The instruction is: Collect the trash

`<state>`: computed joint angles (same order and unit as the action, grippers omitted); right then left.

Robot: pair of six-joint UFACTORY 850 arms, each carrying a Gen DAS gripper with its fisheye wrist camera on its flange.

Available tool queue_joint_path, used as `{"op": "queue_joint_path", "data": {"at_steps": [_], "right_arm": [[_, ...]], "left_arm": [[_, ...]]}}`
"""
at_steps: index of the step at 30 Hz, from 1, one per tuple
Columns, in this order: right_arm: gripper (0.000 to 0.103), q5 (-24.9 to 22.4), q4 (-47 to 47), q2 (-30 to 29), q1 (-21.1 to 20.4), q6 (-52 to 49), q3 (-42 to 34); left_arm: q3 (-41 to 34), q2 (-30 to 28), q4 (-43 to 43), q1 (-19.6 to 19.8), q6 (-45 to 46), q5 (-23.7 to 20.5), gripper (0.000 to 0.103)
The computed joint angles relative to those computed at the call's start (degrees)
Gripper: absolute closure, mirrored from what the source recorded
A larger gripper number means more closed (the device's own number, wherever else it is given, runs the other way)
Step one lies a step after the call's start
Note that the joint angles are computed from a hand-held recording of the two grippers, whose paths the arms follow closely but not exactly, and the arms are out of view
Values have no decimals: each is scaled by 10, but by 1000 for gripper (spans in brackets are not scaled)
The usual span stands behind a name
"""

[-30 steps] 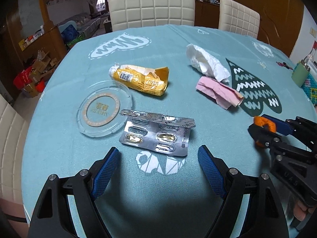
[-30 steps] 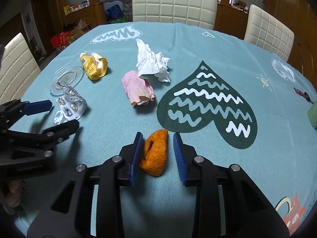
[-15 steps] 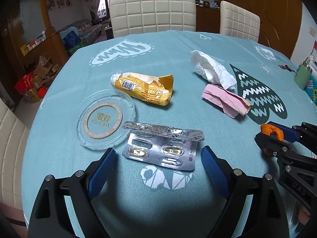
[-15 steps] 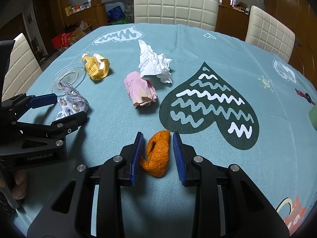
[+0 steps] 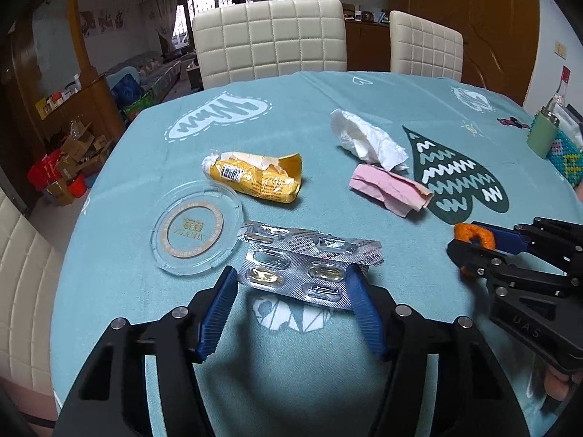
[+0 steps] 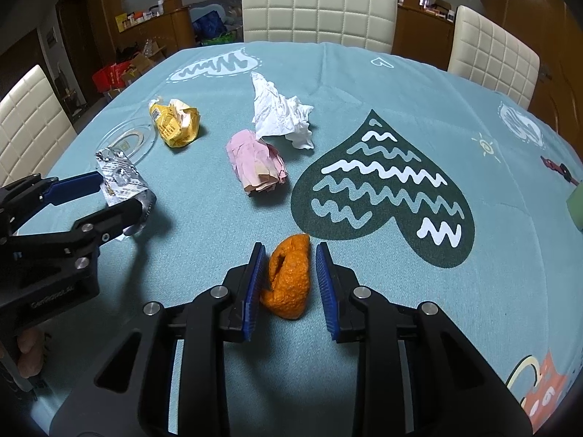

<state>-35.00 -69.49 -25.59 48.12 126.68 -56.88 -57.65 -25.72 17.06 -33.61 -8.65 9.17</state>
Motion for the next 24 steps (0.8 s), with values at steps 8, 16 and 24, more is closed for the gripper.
{"op": "queue_joint_path", "data": {"at_steps": [8,16,24], "right_arm": [[74,-21,6,7,16,-4,-5],[79,-59,18,12,43,-24,-22],[97,-46,-20,22,68,1,-27]], "left_arm": [[37,42,-22,2,27,24,43],[83,87,-50,15,60,51,43],[128,127,-91,30,100,71,43]]}}
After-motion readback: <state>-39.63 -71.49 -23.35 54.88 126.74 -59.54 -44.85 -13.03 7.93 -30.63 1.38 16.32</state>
